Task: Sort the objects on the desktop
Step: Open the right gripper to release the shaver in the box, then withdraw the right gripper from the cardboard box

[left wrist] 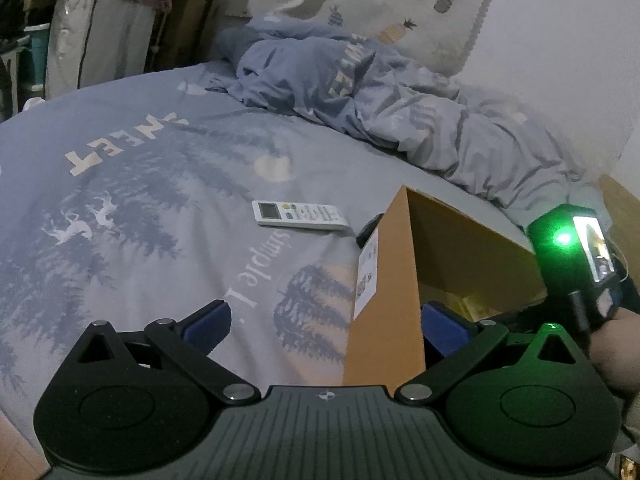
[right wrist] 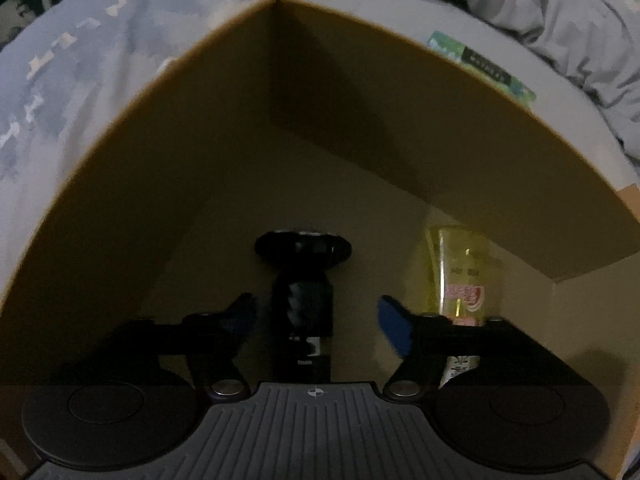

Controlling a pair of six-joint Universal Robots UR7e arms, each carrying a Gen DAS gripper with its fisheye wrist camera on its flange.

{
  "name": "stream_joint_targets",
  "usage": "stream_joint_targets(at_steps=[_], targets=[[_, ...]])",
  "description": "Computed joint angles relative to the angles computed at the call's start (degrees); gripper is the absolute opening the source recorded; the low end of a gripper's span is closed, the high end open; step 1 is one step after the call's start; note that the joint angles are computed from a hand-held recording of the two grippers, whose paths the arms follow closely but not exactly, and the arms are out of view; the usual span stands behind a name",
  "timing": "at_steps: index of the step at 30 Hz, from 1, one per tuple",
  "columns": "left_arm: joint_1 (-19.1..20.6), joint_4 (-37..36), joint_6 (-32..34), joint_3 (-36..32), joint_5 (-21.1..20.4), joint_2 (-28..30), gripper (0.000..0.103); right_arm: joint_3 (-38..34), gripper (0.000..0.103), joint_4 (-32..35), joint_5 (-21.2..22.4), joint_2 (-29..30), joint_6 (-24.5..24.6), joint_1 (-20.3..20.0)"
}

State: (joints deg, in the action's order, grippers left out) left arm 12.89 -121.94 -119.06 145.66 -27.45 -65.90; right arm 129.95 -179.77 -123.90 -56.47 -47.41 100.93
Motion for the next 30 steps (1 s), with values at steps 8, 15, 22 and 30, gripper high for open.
stream_joint_targets(at_steps=[8,15,22,30], targets=[[-0.8,2.7,-2.5,-0.1,0.9,-0.9,0.103,2.2,0.099,0.8,3.2,-5.3,-0.1,1.9],[-2.1,8.5,-5.0,-1.6,2.1,-1.1,0.103,7.2,0.103,0.6,6.8,-13.5,1.2,3.9],[-3.6,11.3,-6.2,-2.3,3.8,-0.9,0.103,13.4,0.103,-4.7,11.7,-22.3,-1.6,3.0],[-4.8,12.4,-5.2,-2.8,4.6,-0.1,0.103,19.9,0.103,-8.8,16.5,-32.1,-2.6,-0.4]])
